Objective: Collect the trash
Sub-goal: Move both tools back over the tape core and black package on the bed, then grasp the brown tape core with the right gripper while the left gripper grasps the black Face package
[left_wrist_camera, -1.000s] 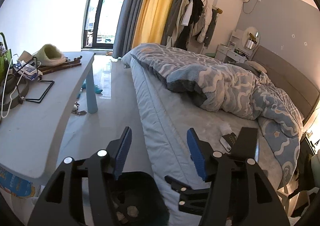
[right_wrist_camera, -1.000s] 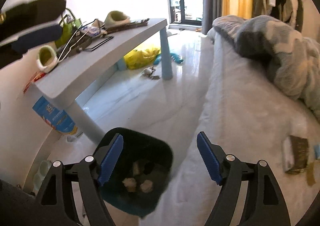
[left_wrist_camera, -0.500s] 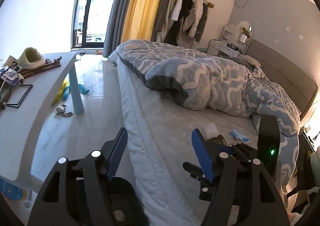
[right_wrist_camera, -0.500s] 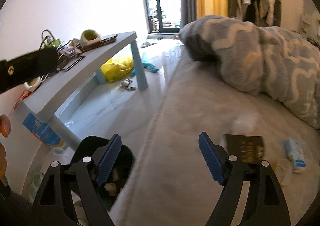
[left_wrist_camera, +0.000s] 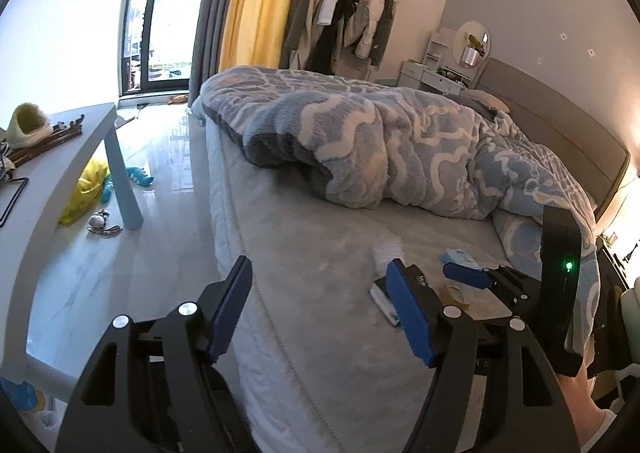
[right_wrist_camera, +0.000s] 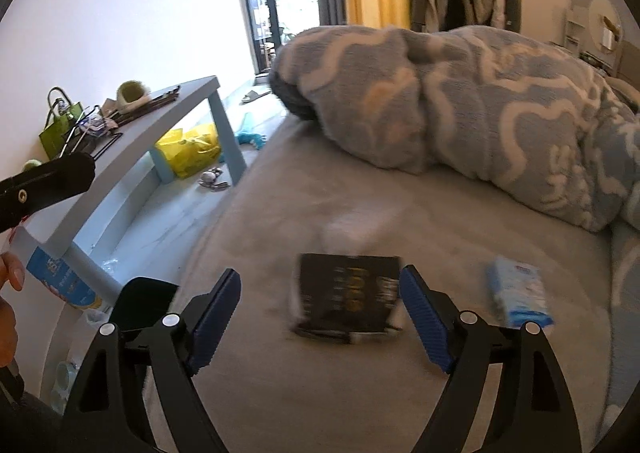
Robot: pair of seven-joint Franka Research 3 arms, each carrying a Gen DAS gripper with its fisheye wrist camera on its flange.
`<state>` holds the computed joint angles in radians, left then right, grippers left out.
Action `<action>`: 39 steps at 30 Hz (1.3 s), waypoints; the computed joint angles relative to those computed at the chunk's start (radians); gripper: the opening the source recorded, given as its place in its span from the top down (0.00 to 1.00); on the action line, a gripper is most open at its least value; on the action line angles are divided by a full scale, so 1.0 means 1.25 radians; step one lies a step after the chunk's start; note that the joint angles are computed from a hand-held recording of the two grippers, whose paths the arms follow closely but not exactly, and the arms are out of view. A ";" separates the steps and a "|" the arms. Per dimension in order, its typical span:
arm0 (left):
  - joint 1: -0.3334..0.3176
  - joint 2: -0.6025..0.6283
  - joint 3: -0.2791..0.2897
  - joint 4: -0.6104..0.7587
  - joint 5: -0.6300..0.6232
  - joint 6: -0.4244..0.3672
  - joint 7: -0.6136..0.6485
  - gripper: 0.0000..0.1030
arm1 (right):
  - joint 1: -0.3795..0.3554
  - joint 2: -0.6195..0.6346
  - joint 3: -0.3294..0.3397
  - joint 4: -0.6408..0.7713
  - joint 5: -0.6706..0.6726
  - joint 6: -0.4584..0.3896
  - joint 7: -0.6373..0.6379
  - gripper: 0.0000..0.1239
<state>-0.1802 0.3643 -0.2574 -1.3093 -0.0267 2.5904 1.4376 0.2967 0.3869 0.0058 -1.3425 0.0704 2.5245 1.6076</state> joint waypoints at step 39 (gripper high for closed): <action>-0.134 0.235 0.014 0.317 0.083 -0.198 -0.011 0.23 | -0.102 -0.042 0.004 -0.101 0.122 -0.047 -0.103 0.59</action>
<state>-0.3474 0.6578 -0.2400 -0.9131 0.0769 2.3426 1.4232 0.1688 0.3346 0.0106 -1.4689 0.2225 2.4661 1.4787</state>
